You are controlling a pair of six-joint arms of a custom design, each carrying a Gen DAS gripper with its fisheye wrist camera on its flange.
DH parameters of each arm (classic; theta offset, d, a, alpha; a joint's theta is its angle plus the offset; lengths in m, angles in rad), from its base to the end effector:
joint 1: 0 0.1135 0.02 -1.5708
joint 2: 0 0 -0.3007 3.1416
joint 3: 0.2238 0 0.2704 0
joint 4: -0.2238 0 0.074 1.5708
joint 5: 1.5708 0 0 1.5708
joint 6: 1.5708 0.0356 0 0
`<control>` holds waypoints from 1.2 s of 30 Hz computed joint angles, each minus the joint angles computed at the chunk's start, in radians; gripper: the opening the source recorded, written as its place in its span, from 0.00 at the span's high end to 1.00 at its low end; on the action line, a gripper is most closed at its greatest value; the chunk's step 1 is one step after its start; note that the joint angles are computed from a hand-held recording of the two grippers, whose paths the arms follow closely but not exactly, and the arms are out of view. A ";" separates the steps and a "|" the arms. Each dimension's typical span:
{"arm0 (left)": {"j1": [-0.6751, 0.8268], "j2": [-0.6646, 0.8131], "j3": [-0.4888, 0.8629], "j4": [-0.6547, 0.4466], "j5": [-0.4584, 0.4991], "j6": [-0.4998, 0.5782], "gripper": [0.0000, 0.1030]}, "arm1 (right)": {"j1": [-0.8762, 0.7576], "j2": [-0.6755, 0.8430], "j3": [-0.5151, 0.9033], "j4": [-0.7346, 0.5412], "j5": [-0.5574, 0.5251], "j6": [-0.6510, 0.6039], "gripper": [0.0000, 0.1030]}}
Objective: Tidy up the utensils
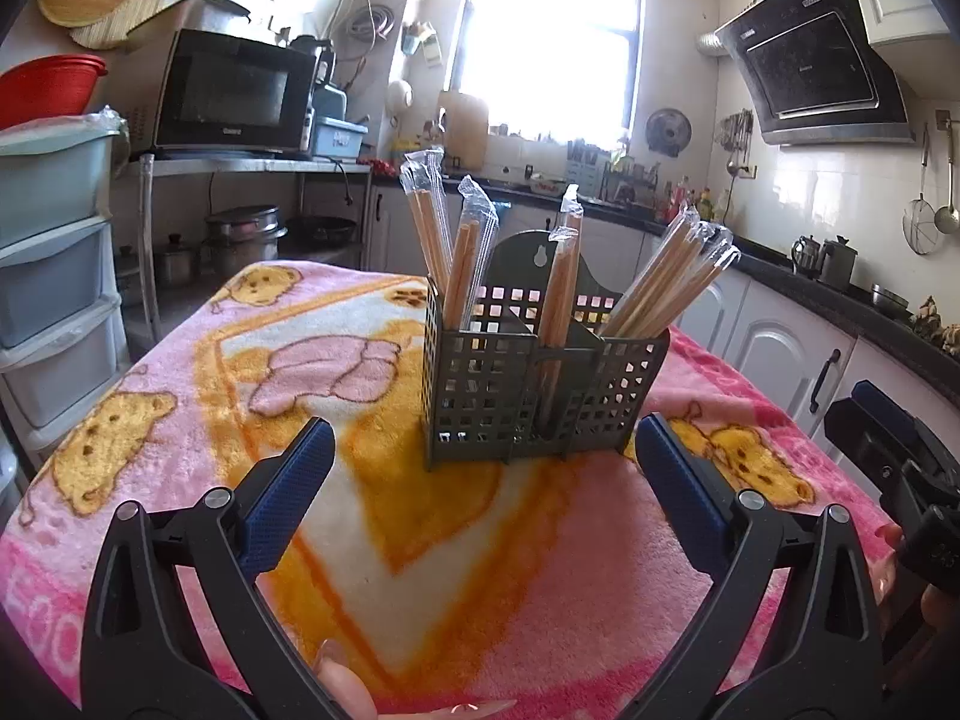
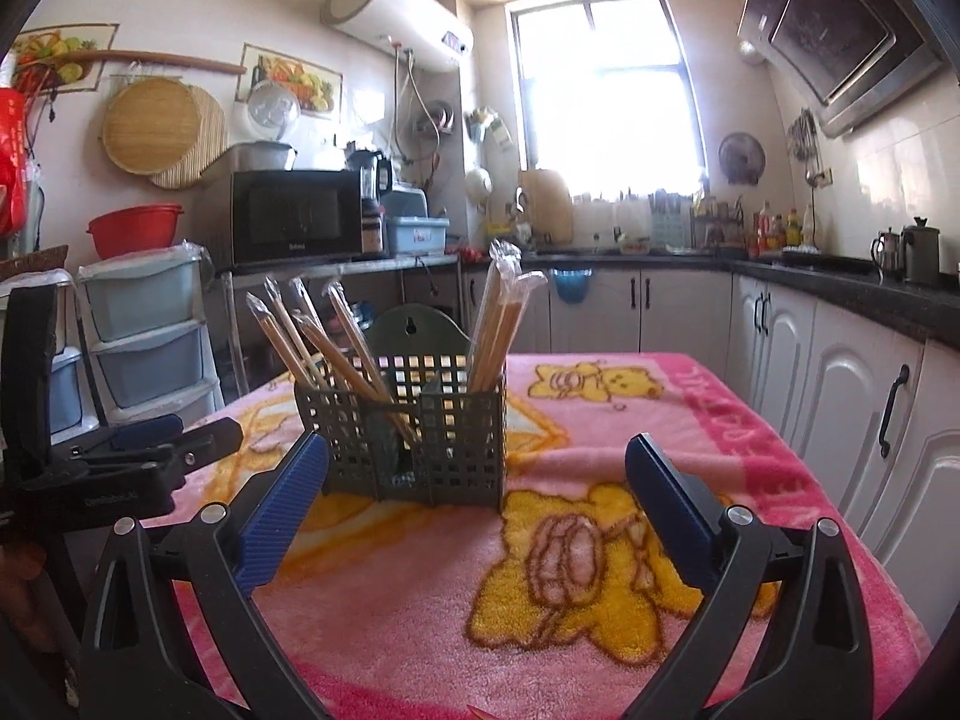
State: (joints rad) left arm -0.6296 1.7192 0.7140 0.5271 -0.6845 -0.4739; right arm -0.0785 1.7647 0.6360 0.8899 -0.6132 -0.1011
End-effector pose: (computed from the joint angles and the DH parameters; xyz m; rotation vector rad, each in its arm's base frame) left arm 0.2934 -0.1859 0.1737 -0.2614 1.9176 -0.0290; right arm 0.3457 -0.0066 0.1715 -0.4504 1.7272 0.4241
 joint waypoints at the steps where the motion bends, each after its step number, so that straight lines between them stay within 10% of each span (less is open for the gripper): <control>1: -0.001 0.006 -0.009 0.027 -0.010 0.006 0.10 | 0.003 0.008 -0.013 0.035 0.006 -0.004 0.06; 36: 0.010 0.037 -0.030 0.080 -0.006 0.021 0.10 | 0.012 0.036 -0.036 0.090 0.045 0.011 0.06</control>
